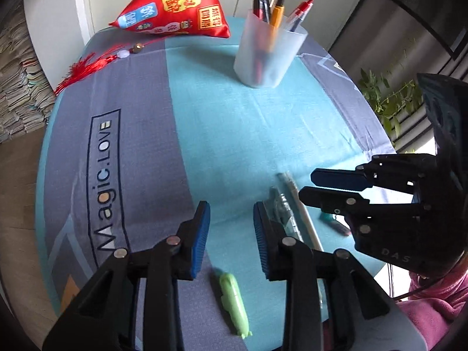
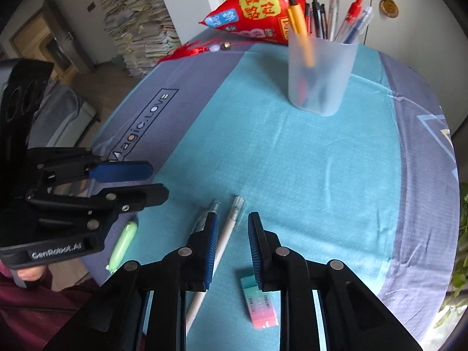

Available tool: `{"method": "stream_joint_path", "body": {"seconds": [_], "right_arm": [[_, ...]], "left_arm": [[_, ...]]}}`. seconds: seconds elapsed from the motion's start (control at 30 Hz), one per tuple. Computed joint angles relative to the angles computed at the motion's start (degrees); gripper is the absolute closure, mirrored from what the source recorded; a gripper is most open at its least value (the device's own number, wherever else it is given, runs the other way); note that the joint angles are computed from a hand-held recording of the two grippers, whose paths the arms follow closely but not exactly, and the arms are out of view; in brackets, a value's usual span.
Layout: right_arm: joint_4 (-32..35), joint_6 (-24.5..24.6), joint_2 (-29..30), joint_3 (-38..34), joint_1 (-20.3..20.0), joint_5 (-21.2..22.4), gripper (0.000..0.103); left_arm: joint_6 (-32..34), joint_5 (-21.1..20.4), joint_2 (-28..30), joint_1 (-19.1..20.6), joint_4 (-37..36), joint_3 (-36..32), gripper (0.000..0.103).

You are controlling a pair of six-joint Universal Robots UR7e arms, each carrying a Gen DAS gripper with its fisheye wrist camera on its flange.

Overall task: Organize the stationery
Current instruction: 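Move the right tool down and grasp the white pen, then grasp the clear pen with the left tool while the right tool holds the white pen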

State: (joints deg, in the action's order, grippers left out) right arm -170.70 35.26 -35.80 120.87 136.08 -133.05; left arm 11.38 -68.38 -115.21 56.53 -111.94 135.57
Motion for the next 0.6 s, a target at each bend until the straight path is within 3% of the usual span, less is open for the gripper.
{"method": "stream_joint_path", "body": {"seconds": [0.23, 0.33, 0.43, 0.6], "right_arm": [[5.50, 4.87, 1.16, -2.82, -2.30, 1.21, 0.081], [8.69, 5.62, 1.44, -4.14, -1.74, -0.59, 0.091], [5.87, 5.87, 0.83, -2.98, -2.00, -0.33, 0.092], [-0.77, 9.30, -4.20, 2.55, -0.50, -5.40, 0.092]], "left_arm": [[0.55, -1.02, 0.50, 0.10, 0.23, 0.27, 0.076], [1.25, -1.77, 1.12, -0.07, 0.41, 0.32, 0.076], [1.44, -2.07, 1.18, -1.01, 1.16, 0.53, 0.073], [0.48, -2.45, 1.03, -4.11, 4.16, 1.01, 0.067]]}}
